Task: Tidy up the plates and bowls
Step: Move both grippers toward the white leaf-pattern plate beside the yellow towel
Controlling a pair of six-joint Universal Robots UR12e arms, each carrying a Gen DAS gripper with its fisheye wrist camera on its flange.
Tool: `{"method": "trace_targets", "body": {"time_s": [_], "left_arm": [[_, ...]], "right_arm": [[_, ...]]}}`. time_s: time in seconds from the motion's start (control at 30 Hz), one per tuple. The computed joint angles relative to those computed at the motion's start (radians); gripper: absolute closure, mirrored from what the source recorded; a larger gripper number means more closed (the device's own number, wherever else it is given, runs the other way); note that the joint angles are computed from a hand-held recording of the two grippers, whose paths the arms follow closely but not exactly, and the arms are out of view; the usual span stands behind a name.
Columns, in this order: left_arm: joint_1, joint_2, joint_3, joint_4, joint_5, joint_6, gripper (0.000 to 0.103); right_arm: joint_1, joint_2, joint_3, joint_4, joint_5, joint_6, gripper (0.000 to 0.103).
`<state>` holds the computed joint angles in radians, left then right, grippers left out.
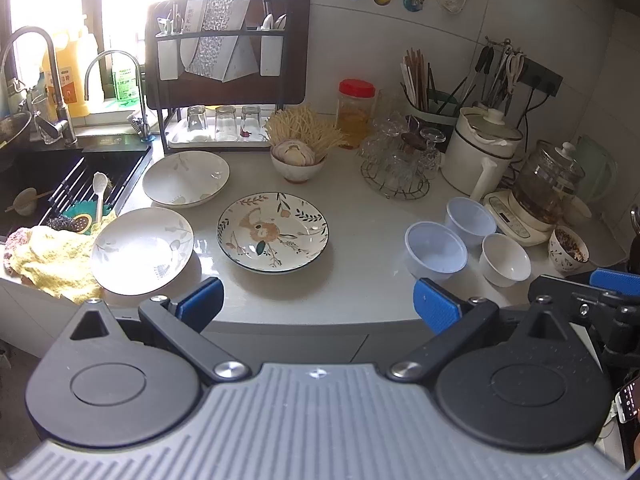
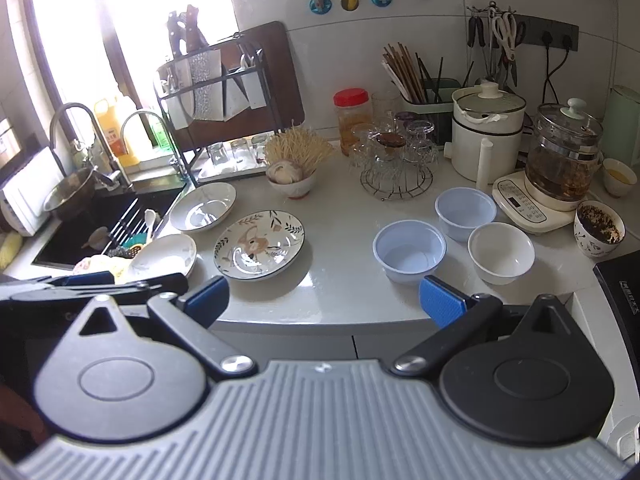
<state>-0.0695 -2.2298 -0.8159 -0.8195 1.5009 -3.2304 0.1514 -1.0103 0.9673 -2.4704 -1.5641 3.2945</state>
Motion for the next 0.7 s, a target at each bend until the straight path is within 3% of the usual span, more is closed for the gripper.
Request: {"method": "trace_targets", "body": {"time_s": [0.2, 0.33, 0.57, 0.7], "left_arm": [[0.001, 0.005, -0.001, -0.001, 0.016, 0.002, 0.001], [0.005, 0.008, 0.006, -0.003, 0.022, 0.010, 0.001], [0.006, -0.008, 0.064, -0.011, 0.040, 0.037, 0.001], [0.008, -0.028, 0.111, -0.056, 0.057, 0.041, 0.001]], "right_arm": [[0.010, 0.001, -0.027, 0.019, -0.009, -0.031, 0.000], [0.005, 0.005, -0.060, 0.051, 0.033, -0.023, 0.000], [-0.004, 0.030, -0.159, 0.176, 0.068, -0.026, 0.000], [-0.013, 0.060, -0.255, 0.273, 0.107, -0.036, 0.000]]}}
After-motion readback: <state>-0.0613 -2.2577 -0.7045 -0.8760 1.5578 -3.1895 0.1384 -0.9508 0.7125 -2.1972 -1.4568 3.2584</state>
